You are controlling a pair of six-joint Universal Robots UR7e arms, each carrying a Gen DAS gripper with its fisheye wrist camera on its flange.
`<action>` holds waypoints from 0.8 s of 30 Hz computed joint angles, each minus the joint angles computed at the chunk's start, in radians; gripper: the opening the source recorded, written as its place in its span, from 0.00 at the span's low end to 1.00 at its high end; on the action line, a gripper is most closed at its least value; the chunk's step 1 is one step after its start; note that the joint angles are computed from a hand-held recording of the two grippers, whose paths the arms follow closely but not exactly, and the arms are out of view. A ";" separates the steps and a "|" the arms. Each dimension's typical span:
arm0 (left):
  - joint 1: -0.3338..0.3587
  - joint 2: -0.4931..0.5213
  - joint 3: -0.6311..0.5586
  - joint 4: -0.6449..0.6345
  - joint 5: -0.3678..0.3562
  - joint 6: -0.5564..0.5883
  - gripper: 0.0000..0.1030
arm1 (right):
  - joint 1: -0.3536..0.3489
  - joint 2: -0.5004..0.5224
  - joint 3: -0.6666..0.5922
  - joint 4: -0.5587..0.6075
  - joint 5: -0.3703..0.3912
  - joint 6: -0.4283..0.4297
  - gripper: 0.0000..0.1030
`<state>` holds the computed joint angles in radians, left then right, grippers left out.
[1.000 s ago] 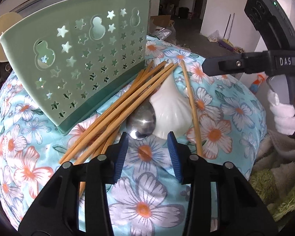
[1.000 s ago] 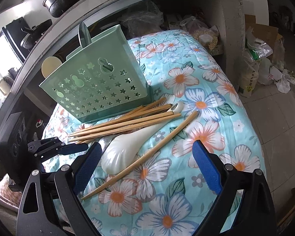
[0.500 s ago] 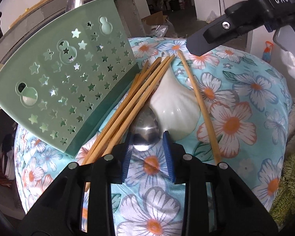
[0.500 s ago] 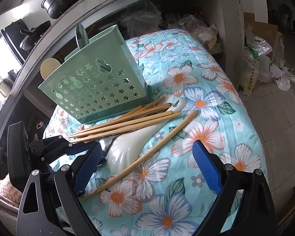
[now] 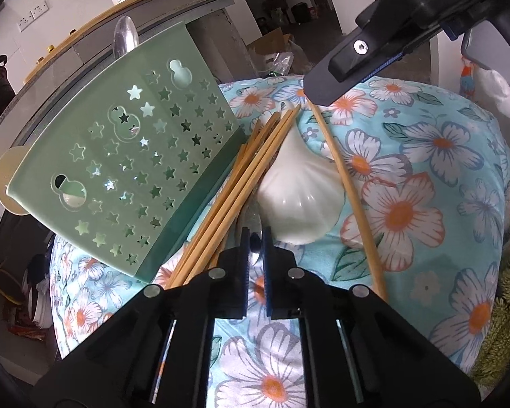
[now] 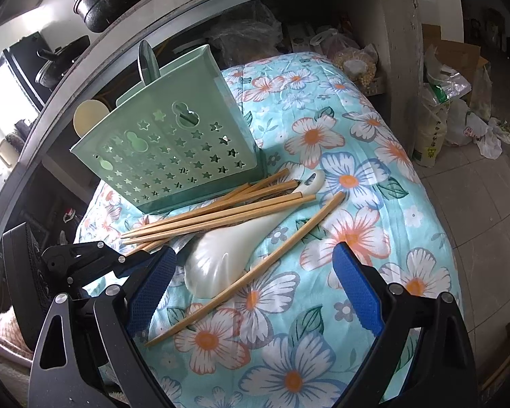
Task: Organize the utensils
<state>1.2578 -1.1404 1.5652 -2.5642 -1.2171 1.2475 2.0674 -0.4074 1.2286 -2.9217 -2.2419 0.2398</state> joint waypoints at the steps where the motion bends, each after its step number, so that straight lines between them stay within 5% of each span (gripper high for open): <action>1: 0.001 -0.004 -0.008 0.018 -0.003 -0.013 0.03 | 0.000 0.000 0.000 0.001 0.000 0.000 0.88; 11: 0.032 -0.009 -0.159 0.308 -0.047 -0.267 0.00 | 0.003 0.003 -0.005 0.004 0.008 -0.003 0.88; 15: 0.035 -0.014 -0.151 0.303 -0.032 -0.268 0.00 | 0.000 0.006 -0.010 0.009 0.018 -0.003 0.88; 17: 0.032 -0.008 -0.140 0.283 -0.019 -0.237 0.08 | 0.000 0.008 -0.014 0.013 0.020 -0.004 0.88; 19: 0.027 -0.001 -0.113 0.231 -0.007 -0.196 0.29 | 0.001 0.009 -0.016 0.013 0.020 -0.006 0.88; 24: 0.019 0.008 -0.057 0.113 0.021 -0.083 0.32 | -0.001 0.008 -0.014 0.009 0.019 -0.001 0.88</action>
<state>1.2772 -1.1322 1.5082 -2.4507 -1.1963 1.1648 2.0669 -0.3996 1.2147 -2.9126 -2.2230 0.2387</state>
